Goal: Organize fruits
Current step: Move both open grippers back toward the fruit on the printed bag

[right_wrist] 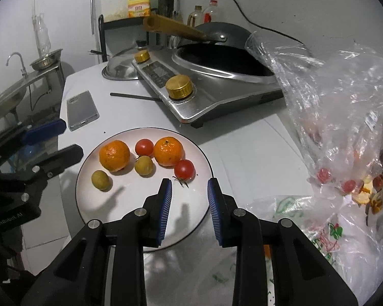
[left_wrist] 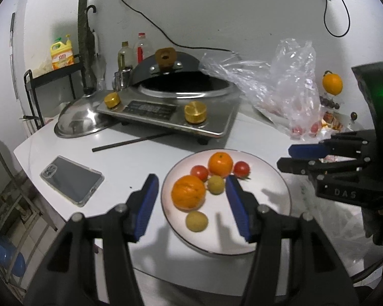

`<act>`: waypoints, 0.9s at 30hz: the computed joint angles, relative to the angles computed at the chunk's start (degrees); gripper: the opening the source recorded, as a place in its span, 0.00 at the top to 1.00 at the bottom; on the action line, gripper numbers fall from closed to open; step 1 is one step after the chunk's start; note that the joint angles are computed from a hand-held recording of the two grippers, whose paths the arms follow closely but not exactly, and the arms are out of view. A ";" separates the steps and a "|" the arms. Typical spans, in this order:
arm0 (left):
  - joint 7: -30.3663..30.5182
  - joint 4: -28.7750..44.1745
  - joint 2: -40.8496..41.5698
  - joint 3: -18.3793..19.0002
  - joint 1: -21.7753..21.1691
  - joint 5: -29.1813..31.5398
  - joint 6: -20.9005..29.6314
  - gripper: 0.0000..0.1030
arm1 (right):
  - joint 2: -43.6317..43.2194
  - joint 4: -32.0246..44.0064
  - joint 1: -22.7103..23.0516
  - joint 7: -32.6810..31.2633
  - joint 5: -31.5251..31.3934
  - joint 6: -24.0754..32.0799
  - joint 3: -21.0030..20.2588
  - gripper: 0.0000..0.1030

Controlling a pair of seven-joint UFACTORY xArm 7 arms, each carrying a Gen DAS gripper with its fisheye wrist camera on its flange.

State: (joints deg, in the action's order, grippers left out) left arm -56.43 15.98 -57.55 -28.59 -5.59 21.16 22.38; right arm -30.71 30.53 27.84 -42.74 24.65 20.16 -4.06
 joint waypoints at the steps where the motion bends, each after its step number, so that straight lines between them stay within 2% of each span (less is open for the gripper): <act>1: -0.18 0.10 -0.07 -0.13 -0.35 -0.19 0.23 0.44 | -0.82 -0.39 0.04 -0.22 0.16 0.18 -0.26 0.70; 2: -0.34 0.32 -0.05 -0.30 -0.70 -0.37 0.57 0.43 | -1.69 -0.77 0.14 -0.49 0.34 0.45 -0.59 0.69; 4: -0.87 0.71 0.01 -0.84 -1.06 -0.45 0.53 0.33 | -3.56 -1.60 0.22 -0.88 0.59 1.20 -1.19 0.65; 6: -1.47 1.08 0.27 -1.51 -1.11 -0.32 -0.23 0.32 | -5.21 -2.22 0.31 -1.41 0.94 2.02 -2.02 0.61; 10: -2.13 2.89 1.58 -4.05 -0.29 0.93 -0.62 0.32 | -8.50 -3.49 0.11 -2.23 1.72 3.53 -3.53 0.60; 12: -2.62 3.73 2.13 -4.83 -0.16 1.24 -0.70 0.32 | -10.05 -4.18 -0.05 -2.50 2.12 4.05 -4.13 0.49; 16: -4.78 5.50 3.56 -6.02 -0.19 0.87 -0.17 0.32 | -13.45 -5.76 -0.76 -2.25 3.20 3.76 -5.54 0.48; 17: -5.31 5.99 4.05 -6.36 -0.08 0.86 0.11 0.32 | -14.36 -6.31 -0.91 -2.47 3.27 3.32 -5.92 0.45; 18: -6.15 6.55 4.61 -6.96 0.11 0.82 0.32 0.32 | -15.25 -6.99 -1.19 -2.70 3.13 2.52 -6.11 0.37; 19: -6.96 6.95 4.98 -7.56 0.39 1.04 0.17 0.32 | -16.01 -7.58 -1.32 -3.02 2.93 1.71 -6.44 0.34; 25: -11.19 9.72 7.19 -11.05 2.31 2.89 -0.82 0.32 | -21.73 -11.29 -2.14 -4.60 0.67 -2.26 -9.26 0.29; 27: -11.32 10.65 8.70 -11.17 2.11 3.42 -1.70 0.32 | -23.30 -12.20 -2.90 -4.58 -0.26 -2.81 -10.30 0.20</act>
